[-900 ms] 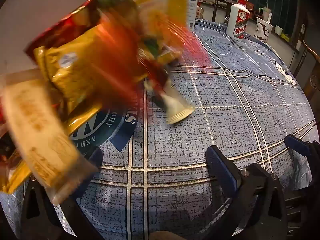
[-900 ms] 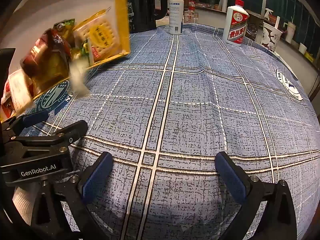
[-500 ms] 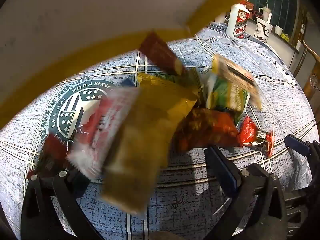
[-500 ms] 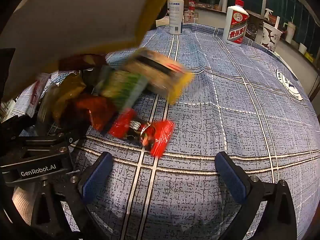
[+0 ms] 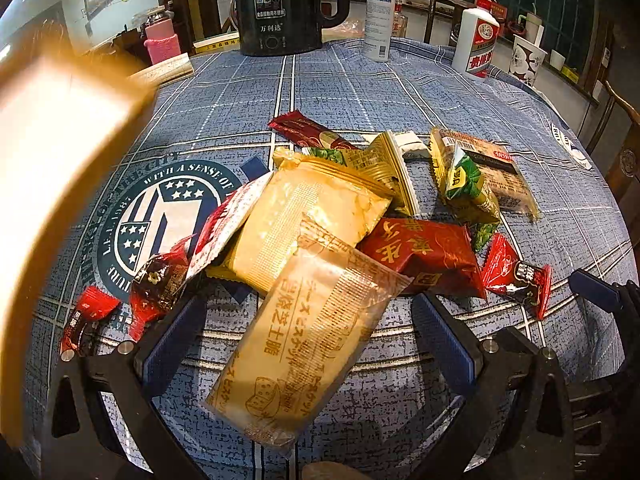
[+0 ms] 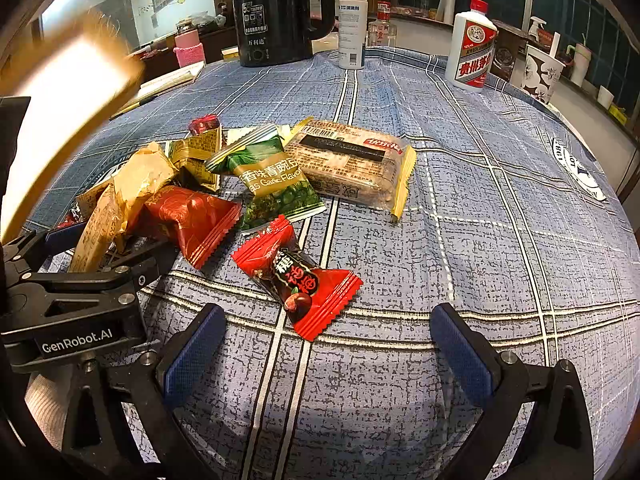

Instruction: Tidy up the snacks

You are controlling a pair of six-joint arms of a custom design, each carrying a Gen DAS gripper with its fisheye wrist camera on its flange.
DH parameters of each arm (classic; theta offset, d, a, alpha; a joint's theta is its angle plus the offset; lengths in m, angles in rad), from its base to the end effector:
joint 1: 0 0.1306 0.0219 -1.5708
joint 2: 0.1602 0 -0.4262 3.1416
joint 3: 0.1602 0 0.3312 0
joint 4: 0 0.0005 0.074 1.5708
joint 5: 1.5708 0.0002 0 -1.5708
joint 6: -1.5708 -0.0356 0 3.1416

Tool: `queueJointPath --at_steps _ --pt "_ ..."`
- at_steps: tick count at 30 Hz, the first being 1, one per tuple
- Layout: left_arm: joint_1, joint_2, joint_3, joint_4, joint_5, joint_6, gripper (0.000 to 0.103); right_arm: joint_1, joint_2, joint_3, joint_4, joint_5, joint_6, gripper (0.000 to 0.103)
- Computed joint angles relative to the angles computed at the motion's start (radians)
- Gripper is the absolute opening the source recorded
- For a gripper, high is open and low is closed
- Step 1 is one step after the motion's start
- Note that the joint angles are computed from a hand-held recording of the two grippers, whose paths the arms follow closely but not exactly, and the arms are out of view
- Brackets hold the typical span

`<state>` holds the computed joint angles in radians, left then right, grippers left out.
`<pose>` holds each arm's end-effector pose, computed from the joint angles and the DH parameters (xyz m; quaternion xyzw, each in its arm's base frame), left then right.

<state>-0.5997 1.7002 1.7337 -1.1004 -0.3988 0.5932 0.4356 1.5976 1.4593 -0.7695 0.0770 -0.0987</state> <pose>0.4418 -0.2859 0.4565 -0.0463 0.9494 0.0214 0.3099 0.4514 0.2065 0.4173 -0.1461 0.9336 0.0507 0.3233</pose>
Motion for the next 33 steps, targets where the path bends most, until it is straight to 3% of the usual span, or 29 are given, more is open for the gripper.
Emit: queueJointPath --at_steps 33 --pt "-0.002 0.014 0.022 -0.016 0.001 0.008 0.103 0.000 0.002 0.005 -0.006 -0.001 -0.001 0.102"
